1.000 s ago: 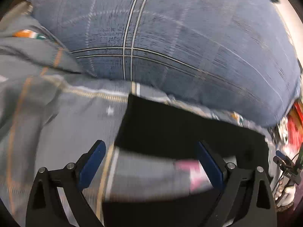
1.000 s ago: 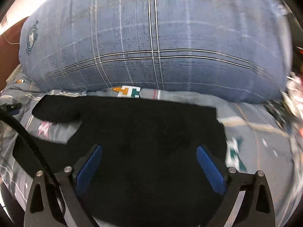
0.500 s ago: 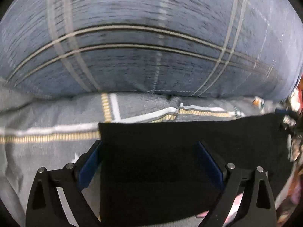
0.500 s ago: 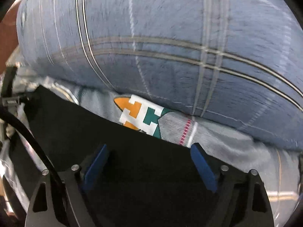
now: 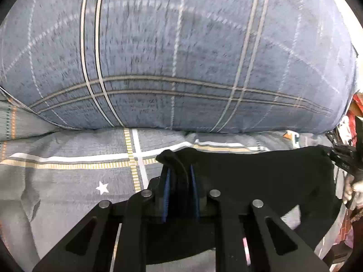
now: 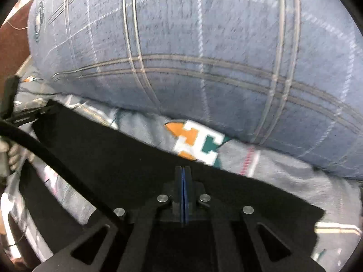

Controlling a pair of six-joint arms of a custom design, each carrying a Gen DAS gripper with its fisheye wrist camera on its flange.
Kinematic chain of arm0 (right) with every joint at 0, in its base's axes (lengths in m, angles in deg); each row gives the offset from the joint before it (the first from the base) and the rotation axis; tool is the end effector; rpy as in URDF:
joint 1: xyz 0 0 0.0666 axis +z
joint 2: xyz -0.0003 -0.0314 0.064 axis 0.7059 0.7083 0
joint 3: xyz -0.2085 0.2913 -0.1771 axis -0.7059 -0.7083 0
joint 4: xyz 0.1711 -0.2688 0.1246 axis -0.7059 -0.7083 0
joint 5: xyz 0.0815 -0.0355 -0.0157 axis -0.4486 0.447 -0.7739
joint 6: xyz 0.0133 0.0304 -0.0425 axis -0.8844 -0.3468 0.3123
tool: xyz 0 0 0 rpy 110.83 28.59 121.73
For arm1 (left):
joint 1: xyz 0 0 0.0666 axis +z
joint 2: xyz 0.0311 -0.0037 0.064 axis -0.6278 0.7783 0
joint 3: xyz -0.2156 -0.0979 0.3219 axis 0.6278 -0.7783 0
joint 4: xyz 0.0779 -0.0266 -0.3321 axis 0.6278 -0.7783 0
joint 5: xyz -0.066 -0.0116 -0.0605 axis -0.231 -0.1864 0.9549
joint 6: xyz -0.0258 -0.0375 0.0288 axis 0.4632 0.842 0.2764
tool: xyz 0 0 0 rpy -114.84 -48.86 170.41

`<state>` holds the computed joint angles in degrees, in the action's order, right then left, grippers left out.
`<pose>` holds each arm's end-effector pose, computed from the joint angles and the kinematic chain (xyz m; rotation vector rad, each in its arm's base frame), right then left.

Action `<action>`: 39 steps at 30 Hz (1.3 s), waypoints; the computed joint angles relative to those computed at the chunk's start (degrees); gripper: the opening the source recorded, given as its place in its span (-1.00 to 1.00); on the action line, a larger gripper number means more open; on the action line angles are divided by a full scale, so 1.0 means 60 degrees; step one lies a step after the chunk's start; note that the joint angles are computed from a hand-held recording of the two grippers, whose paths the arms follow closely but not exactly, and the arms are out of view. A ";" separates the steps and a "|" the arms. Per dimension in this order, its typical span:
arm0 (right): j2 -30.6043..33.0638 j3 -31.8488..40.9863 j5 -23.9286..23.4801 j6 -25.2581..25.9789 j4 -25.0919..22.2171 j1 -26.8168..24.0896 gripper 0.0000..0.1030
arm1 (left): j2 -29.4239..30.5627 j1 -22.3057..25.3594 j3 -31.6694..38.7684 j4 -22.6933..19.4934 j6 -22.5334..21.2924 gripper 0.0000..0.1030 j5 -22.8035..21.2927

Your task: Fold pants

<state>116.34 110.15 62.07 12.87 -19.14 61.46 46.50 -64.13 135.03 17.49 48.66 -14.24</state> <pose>0.3736 0.1094 0.5171 -0.1122 2.7006 0.1103 0.4416 -0.2136 0.4625 0.2424 2.5987 -0.4315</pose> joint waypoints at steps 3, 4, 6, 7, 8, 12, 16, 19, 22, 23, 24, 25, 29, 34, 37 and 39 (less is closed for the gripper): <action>0.0163 0.0331 -0.0125 -0.0226 -0.0287 -0.0180 0.13 | -0.0198 -0.0078 -0.0109 0.0095 0.0296 -0.69 -0.0108; 0.0235 0.0371 -0.0078 -0.0173 -0.0366 -0.0218 0.64 | -0.0219 -0.0069 -0.0126 0.0121 0.0360 -0.69 -0.0136; 0.0383 0.0311 0.0061 0.0220 -0.0460 -0.0276 0.68 | -0.0043 0.0146 0.0510 -0.0840 -0.0148 -0.69 0.0666; 0.0481 0.0269 -0.0087 0.0325 -0.0504 -0.0326 0.66 | 0.0032 0.0187 0.0528 -0.0870 -0.0117 -0.69 0.0660; 0.0627 0.0252 -0.0250 0.0449 -0.0520 -0.0379 0.65 | 0.0029 0.0308 0.0508 -0.0919 -0.0178 -0.69 0.0726; 0.1160 0.0079 -0.0626 0.1518 -0.0506 -0.0599 0.68 | 0.0320 0.0474 0.0412 -0.0830 -0.0235 -0.68 0.0863; 0.1021 -0.0253 -0.1290 0.1751 0.0050 -0.0892 0.35 | 0.0561 0.0403 0.0389 -0.0736 -0.0293 -0.68 0.0804; 0.0777 -0.0173 -0.1725 0.1684 -0.0099 -0.1078 -0.78 | 0.0514 0.0300 0.0393 -0.0565 -0.0284 -0.68 0.0626; 0.0573 -0.0130 -0.1222 0.1662 -0.0155 -0.0855 -0.83 | 0.0384 -0.0006 0.0450 -0.0326 -0.0045 -0.68 0.0231; 0.0477 -0.0087 -0.1028 0.1538 -0.0162 -0.0738 -0.83 | 0.0281 -0.0050 0.0454 -0.0316 -0.0036 -0.68 0.0103; 0.0388 -0.0011 -0.0855 0.1374 -0.0121 -0.0623 -0.83 | 0.0176 -0.0093 0.0451 -0.0321 -0.0048 -0.68 -0.0015; 0.0307 0.0082 -0.0778 0.1267 -0.0121 -0.0595 -0.83 | 0.0058 -0.0146 0.0449 -0.0336 -0.0064 -0.68 -0.0135; -0.0248 0.0479 -0.0386 0.0708 -0.0399 -0.0373 -0.87 | -0.0772 -0.0457 0.0223 -0.0209 -0.0128 -0.68 -0.0757; -0.1239 0.0639 0.0290 -0.0356 -0.0785 0.0454 -0.89 | -0.2198 -0.0774 -0.0453 -0.0012 -0.0277 -0.80 -0.1457; -0.2128 0.0356 0.0635 -0.1259 -0.1045 0.1216 -0.89 | -0.3170 -0.0559 -0.1073 0.0042 -0.0359 -0.85 -0.1222; -0.2826 -0.0114 0.0751 -0.1831 -0.1179 0.1728 -0.89 | -0.3930 -0.0602 -0.1603 -0.0002 -0.0272 -0.86 -0.1120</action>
